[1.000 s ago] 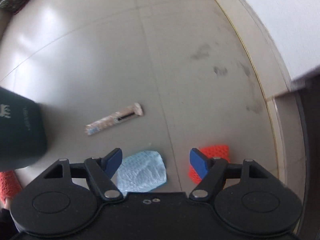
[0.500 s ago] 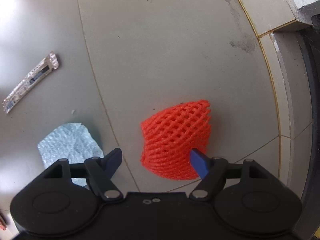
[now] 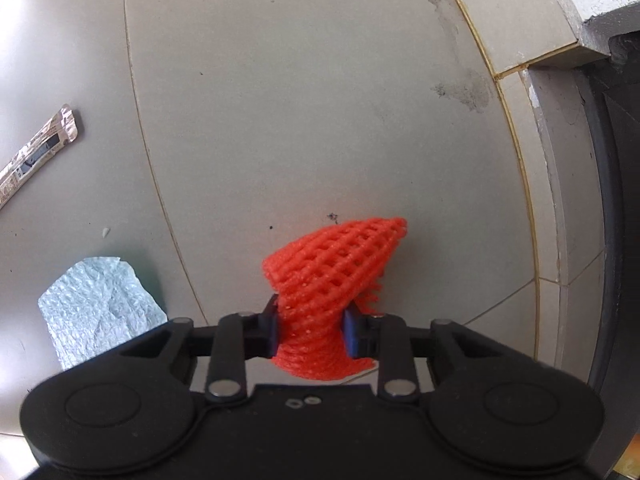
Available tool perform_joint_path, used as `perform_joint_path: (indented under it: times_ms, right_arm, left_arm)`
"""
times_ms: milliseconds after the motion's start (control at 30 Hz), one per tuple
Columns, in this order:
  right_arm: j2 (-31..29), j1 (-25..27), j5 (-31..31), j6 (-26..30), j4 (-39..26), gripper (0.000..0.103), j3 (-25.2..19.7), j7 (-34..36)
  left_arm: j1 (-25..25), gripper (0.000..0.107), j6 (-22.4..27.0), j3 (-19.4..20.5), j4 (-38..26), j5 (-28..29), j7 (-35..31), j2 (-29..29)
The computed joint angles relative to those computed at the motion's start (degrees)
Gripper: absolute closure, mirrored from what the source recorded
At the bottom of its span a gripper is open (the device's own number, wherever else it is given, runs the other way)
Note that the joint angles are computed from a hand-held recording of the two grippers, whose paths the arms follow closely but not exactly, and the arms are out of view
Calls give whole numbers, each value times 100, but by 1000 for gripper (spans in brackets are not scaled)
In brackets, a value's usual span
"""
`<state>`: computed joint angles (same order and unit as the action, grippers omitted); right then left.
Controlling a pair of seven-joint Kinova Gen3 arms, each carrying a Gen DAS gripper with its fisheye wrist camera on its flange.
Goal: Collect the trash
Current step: 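Move the right gripper to the floor and grasp the orange foam net, then carry the orange foam net over the teal bin and open the right gripper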
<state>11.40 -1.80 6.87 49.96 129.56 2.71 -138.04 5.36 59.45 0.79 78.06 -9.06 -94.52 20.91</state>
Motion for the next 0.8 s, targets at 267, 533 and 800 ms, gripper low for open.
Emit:
perform_joint_path:
  times_ms: [267, 533, 800]
  right_arm:
    - [-887, -288, -31, 637, -850, 91, -286, 258]
    - [-1528, -826, -432, 925, -2468, 91, -777, 996]
    - [-1184, -1402, -638, 1060, -4228, 91, -1056, 1778]
  left_arm:
    - [-105, 86, -3, 14, -27, 161, -38, -49]
    - [-201, 86, 59, 28, -78, 287, -121, -119]
    - [-280, 86, 121, 37, -138, 406, -221, -135]
